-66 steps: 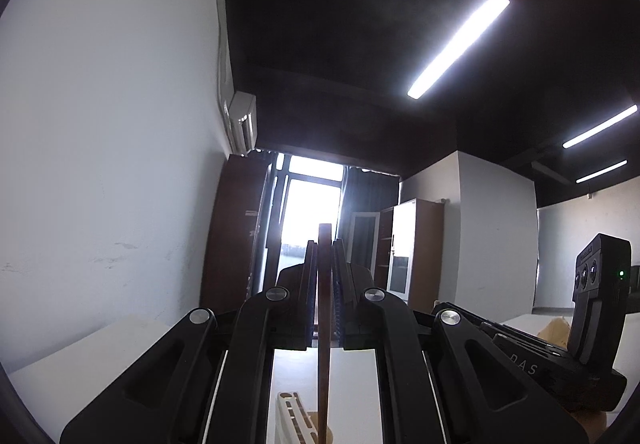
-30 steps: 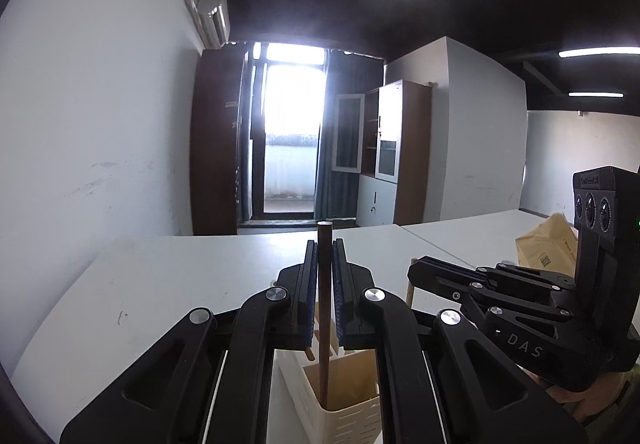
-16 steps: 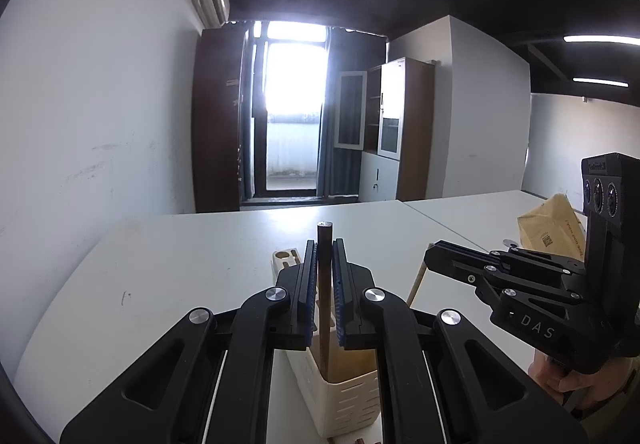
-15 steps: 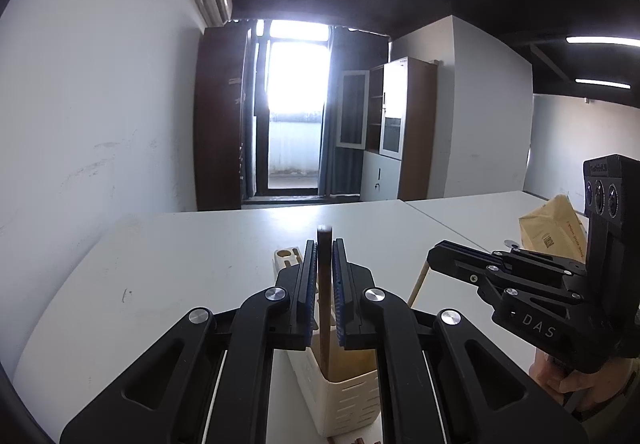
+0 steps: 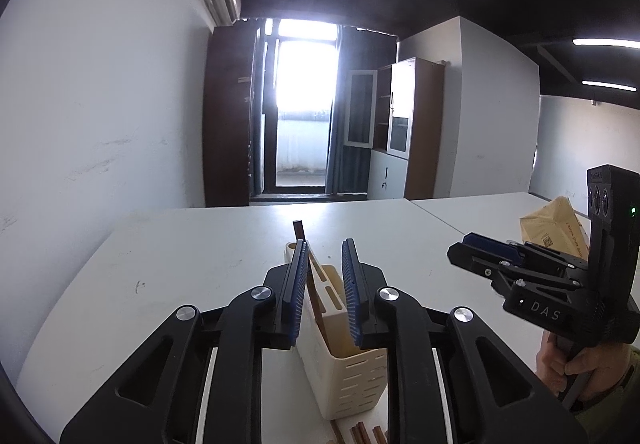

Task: Organize utensils
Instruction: 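Withdraw both open grippers back to the remaining chopsticks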

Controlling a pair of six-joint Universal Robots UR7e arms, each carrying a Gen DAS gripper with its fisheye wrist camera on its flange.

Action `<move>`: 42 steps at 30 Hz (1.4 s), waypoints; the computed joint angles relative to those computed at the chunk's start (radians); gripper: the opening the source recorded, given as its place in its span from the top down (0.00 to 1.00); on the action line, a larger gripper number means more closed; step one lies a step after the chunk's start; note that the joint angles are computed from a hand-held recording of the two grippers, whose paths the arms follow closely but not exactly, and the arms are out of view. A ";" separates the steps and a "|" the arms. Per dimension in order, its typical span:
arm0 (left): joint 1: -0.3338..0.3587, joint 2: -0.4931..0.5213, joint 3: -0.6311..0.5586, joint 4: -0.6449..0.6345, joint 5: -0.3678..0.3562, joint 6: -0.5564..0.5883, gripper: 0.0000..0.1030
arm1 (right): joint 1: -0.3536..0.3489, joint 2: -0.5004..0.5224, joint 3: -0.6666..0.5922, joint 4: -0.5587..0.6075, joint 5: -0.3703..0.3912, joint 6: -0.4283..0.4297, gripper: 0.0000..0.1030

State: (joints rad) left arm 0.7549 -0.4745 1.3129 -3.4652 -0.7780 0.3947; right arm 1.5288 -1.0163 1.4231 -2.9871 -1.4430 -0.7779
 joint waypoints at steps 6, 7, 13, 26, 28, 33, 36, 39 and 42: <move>-0.010 -0.034 0.088 0.001 0.031 -0.049 0.72 | -0.004 -0.025 0.041 -0.018 -0.037 -0.007 0.57; -0.009 -0.038 0.104 0.004 0.033 -0.064 0.72 | -0.006 -0.029 0.050 -0.019 -0.038 -0.006 0.55; -0.004 -0.047 0.162 0.068 0.040 -0.134 0.68 | -0.020 -0.044 0.106 -0.040 -0.068 -0.015 0.49; 0.029 -0.060 0.240 0.245 0.068 -0.324 0.62 | -0.057 -0.051 0.179 -0.025 -0.147 -0.030 0.41; 0.034 -0.060 0.250 0.273 0.073 -0.350 0.62 | -0.063 -0.051 0.187 -0.033 -0.150 -0.019 0.41; 0.039 -0.061 0.265 0.330 0.082 -0.395 0.62 | -0.069 -0.050 0.205 -0.041 -0.188 -0.020 0.40; 0.043 -0.060 0.268 0.359 0.084 -0.413 0.62 | -0.072 -0.041 0.206 -0.028 -0.223 -0.022 0.40; 0.049 -0.056 0.263 0.401 0.092 -0.437 0.62 | -0.079 -0.033 0.204 -0.004 -0.247 -0.029 0.39; 0.055 -0.053 0.260 0.435 0.094 -0.458 0.62 | -0.081 -0.030 0.211 0.001 -0.266 -0.033 0.40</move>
State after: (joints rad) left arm 0.8098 -0.5279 1.5726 -3.0299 -0.6838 -0.0630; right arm 1.4477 -1.0464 1.6345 -2.9856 -1.7089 -0.8110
